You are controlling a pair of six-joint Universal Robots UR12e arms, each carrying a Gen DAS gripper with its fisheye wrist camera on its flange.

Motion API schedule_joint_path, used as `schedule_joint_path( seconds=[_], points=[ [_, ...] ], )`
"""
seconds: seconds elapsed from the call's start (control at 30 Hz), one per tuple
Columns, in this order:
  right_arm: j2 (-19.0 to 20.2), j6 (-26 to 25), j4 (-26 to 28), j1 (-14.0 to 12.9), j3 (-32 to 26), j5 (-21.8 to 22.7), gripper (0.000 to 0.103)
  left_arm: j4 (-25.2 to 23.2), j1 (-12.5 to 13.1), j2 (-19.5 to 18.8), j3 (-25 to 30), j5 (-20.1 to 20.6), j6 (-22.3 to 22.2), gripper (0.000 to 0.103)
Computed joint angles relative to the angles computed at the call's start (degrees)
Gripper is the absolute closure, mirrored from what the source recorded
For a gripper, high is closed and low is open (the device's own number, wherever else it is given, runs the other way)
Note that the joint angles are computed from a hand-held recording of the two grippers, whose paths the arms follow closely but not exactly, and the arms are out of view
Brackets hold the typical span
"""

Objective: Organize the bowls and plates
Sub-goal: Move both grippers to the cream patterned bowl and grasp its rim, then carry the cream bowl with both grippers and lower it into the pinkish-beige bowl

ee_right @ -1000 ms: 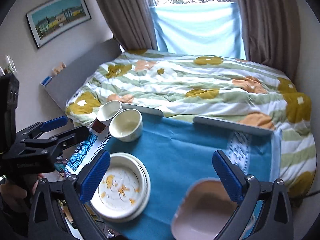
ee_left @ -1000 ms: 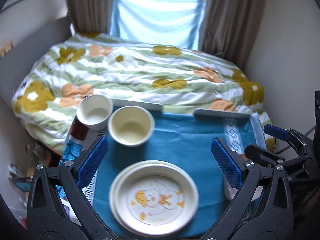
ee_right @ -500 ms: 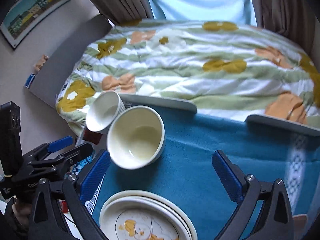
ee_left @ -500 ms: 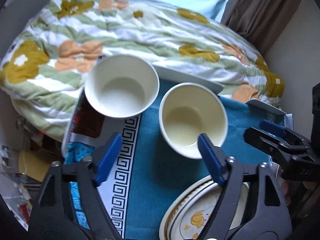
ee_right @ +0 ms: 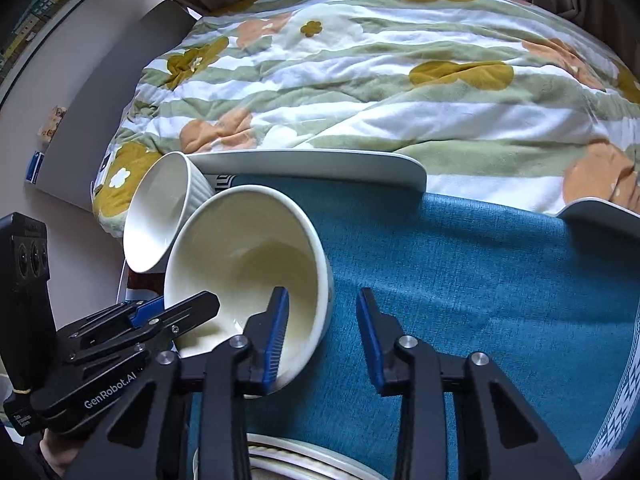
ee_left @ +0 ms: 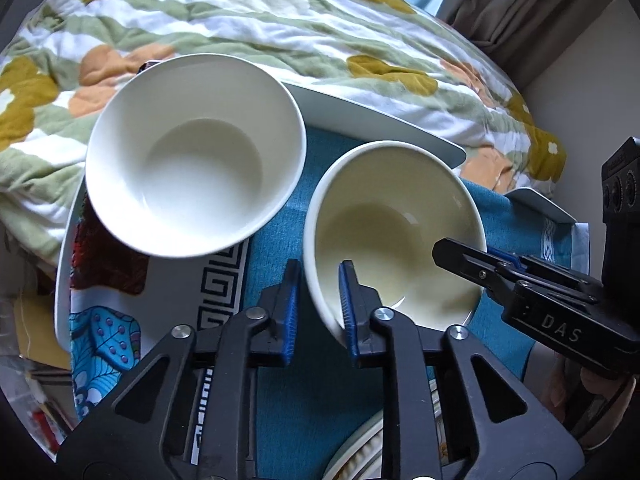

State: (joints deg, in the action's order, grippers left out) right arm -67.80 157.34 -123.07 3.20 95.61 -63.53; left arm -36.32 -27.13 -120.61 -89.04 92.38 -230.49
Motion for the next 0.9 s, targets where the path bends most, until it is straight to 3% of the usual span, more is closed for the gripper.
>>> schedule_joint_path(
  seconds=[0.13,0.53,0.9],
  points=[
    [0.1,-0.1,1.0,-0.1,-0.2,0.6,0.089,-0.8,0.0,-0.1,0.4,0.6,0.4,0.089],
    [-0.6,0.1,0.6,0.0,0.2,0.1,0.089,-1.7,-0.3,0.5,0.6,1.7,1.4,0.089],
    [-3.7,1.4,-0.9,-1.2,1.7,0.9,0.089,-3.9,-1.8,1.7,3.0,3.3,3.7,0.089]
  ],
)
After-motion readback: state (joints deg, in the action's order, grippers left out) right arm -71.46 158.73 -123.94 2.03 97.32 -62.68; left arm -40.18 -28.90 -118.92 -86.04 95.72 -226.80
